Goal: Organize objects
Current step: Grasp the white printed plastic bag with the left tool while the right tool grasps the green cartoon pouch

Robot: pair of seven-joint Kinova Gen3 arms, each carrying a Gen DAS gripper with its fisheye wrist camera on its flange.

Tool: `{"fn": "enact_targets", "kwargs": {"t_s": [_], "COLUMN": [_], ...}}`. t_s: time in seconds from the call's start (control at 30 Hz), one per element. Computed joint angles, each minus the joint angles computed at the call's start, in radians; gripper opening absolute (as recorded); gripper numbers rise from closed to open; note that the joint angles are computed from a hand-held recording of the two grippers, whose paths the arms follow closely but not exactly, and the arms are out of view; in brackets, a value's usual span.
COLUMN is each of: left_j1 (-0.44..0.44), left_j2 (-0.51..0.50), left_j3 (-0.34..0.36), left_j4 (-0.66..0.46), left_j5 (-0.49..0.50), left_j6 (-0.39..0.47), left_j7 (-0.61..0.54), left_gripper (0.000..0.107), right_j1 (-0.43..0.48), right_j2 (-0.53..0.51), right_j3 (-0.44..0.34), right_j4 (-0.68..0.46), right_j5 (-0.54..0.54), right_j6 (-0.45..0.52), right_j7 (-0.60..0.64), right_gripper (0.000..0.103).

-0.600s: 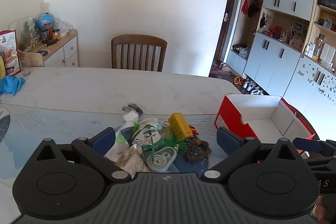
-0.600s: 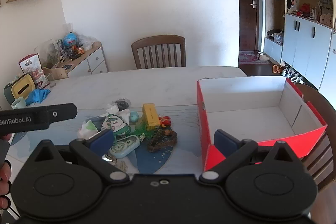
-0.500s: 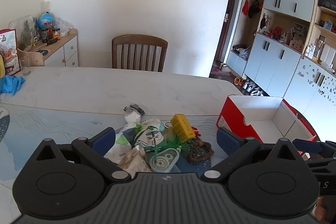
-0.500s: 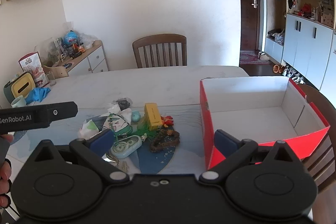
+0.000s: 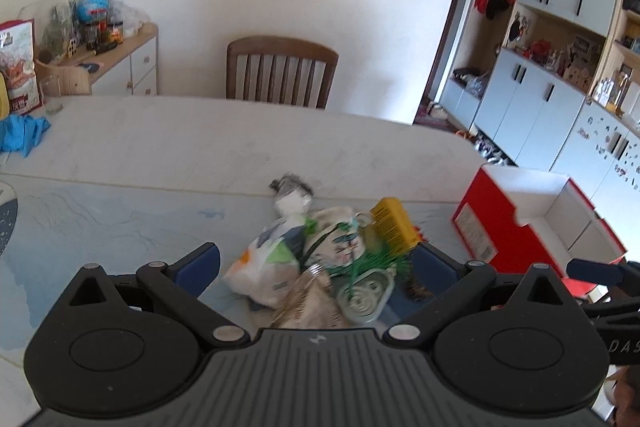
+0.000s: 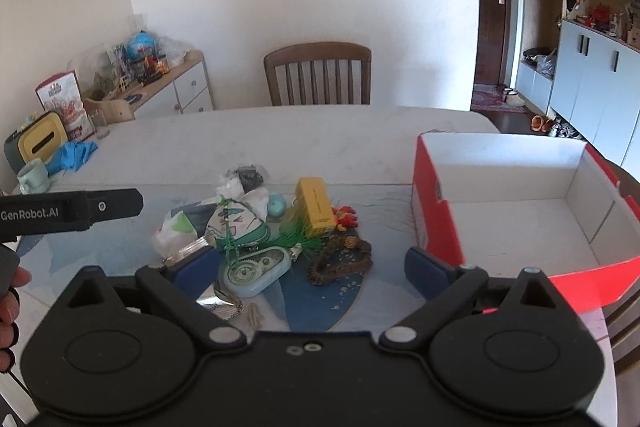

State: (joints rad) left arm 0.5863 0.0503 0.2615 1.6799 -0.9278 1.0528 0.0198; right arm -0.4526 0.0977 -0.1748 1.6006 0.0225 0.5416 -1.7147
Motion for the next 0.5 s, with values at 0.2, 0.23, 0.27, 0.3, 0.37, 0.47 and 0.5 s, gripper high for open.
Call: {"fn": "enact_targets", "kwargs": {"t_s": [0.2, 0.23, 0.27, 0.3, 0.37, 0.47, 0.5], "left_j1": [-0.050, -0.062, -0.074, -0.083, -0.104, -0.138, -0.149], "left_j2": [-0.005, -0.006, -0.004, -0.002, 0.001, 0.012, 0.020], "left_j3": [-0.028, -0.034, -0.040, -0.044, -0.056, -0.076, -0.083], "left_j4": [0.048, 0.055, 0.059, 0.064, 0.076, 0.081, 0.079], "left_j5": [0.051, 0.063, 0.074, 0.079, 0.086, 0.116, 0.128], "left_j6": [-0.056, -0.073, -0.087, -0.096, -0.127, -0.172, -0.182], "left_j7": [-0.032, -0.049, -0.066, -0.078, -0.102, -0.159, -0.185], "left_gripper": [0.103, 0.102, 0.102, 0.102, 0.102, 0.102, 0.102], "right_j1": [-0.025, -0.024, -0.028, -0.034, -0.034, -0.045, -0.041], "right_j2": [0.051, 0.061, 0.072, 0.081, 0.102, 0.135, 0.146], "right_j3": [0.003, 0.002, 0.005, 0.008, 0.006, 0.009, 0.004], "right_j4": [-0.044, -0.054, -0.066, -0.076, -0.100, -0.142, -0.153], "right_j5": [0.029, 0.026, 0.030, 0.036, 0.025, 0.027, 0.015], "right_j6": [0.026, 0.031, 0.038, 0.044, 0.050, 0.062, 0.059], "right_j7": [-0.013, -0.006, -0.008, -0.013, -0.004, -0.002, 0.014], "right_gripper": [0.097, 0.097, 0.096, 0.096, 0.095, 0.094, 0.094]}}
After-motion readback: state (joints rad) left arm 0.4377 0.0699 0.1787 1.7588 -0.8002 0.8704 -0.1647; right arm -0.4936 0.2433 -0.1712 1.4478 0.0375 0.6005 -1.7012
